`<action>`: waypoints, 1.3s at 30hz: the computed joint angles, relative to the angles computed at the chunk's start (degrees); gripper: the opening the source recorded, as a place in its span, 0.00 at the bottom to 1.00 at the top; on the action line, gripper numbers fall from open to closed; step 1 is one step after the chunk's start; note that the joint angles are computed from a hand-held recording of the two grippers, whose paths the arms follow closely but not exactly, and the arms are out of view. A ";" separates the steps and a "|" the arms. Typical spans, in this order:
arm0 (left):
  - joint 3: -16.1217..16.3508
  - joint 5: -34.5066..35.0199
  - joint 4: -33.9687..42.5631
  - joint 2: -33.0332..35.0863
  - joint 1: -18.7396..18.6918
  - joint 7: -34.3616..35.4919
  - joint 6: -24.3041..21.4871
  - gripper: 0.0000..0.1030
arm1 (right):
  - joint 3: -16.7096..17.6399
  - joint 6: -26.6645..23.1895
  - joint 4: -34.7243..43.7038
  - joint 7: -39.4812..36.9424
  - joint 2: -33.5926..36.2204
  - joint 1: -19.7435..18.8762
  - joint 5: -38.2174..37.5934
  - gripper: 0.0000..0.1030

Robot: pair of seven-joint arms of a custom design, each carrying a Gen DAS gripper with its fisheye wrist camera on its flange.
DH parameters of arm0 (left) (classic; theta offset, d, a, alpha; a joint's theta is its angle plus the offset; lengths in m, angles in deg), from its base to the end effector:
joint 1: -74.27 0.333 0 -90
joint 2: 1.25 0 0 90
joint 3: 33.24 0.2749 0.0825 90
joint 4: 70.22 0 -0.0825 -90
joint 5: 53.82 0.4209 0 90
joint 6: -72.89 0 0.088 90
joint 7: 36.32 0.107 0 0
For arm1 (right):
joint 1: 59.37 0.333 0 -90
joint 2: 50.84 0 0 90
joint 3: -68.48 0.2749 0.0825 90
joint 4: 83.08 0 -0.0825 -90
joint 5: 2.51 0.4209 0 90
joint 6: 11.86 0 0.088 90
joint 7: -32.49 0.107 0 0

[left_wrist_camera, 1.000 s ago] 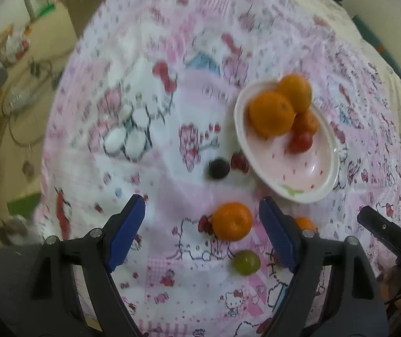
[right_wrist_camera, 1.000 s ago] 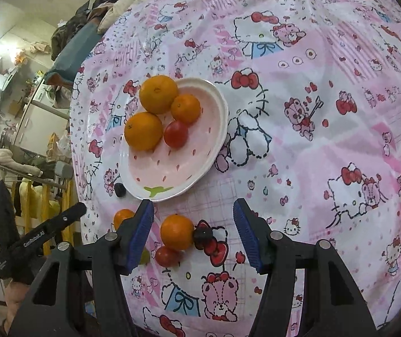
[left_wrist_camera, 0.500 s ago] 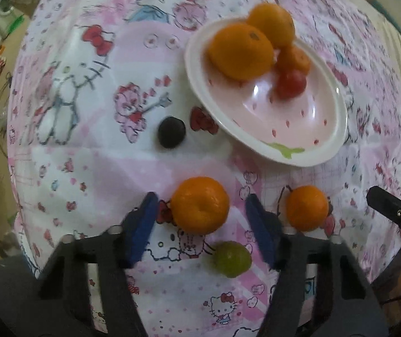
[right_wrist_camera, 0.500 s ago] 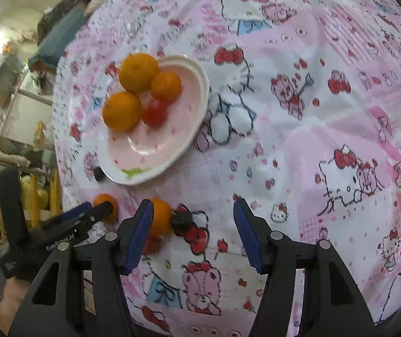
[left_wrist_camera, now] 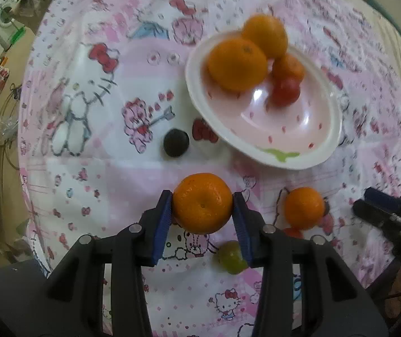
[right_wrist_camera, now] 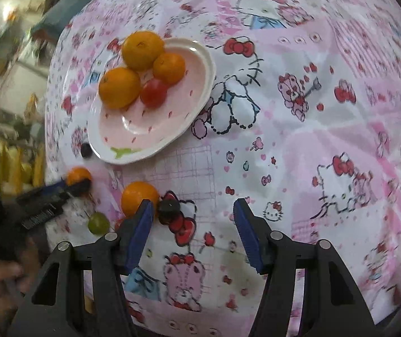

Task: Organize fruits
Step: 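Close the left gripper on a tangerine while the right gripper grasps a dark plum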

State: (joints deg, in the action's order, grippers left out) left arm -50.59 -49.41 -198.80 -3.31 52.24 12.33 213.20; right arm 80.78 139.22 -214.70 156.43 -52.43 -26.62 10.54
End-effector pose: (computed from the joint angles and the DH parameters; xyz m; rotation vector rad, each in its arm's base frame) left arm 0.4413 -0.3622 0.3426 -2.1247 2.1678 -0.3546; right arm 0.4070 0.3996 0.3335 -1.9677 1.9370 0.1451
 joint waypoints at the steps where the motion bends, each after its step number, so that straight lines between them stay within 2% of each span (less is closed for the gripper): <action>1: 0.13 -0.36 -0.85 -1.14 0.09 -0.11 0.56 0.37 | 0.11 -0.22 0.00 0.16 -0.18 0.02 -1.94 0.59; 3: 0.32 -2.02 -2.99 -3.52 0.16 -0.04 2.27 0.37 | 0.41 -0.62 -0.01 1.41 -0.50 0.08 -6.78 0.59; 6: 0.26 -2.20 -4.78 -5.82 0.41 -0.43 3.35 0.37 | 0.76 -3.04 1.27 -0.91 0.34 0.50 -11.32 0.57; 9: 0.35 -3.19 -6.43 -7.56 0.47 -0.41 4.33 0.37 | 1.02 -5.46 3.07 -1.91 2.10 0.98 -15.63 0.52; 16: 0.81 -7.59 -6.76 -8.21 -0.06 2.72 5.78 0.37 | 1.15 -8.78 8.60 -3.49 7.98 2.87 -21.18 0.43; 21: 1.17 -10.13 -7.29 -8.68 -0.19 4.01 5.67 0.37 | 0.81 -9.22 12.59 -5.67 12.04 4.17 -24.09 0.39; 22: 1.22 -10.56 -7.36 -8.70 -0.18 4.21 5.67 0.37 | 0.75 -9.12 13.20 -6.47 12.66 4.30 -24.28 0.38; 27: 1.00 -10.18 -7.84 -9.10 0.25 3.65 5.72 0.37 | 0.78 -8.54 13.88 -9.77 13.41 4.29 -22.03 0.21; 36: 0.60 -7.47 -7.87 -8.95 0.97 1.77 5.45 0.37 | 0.88 -5.02 9.41 -11.58 9.41 3.19 -16.76 0.21; 39: 0.53 -6.59 -7.93 -8.89 1.14 0.87 5.20 0.37 | 0.83 -3.52 5.53 -11.02 5.37 2.69 -15.49 0.21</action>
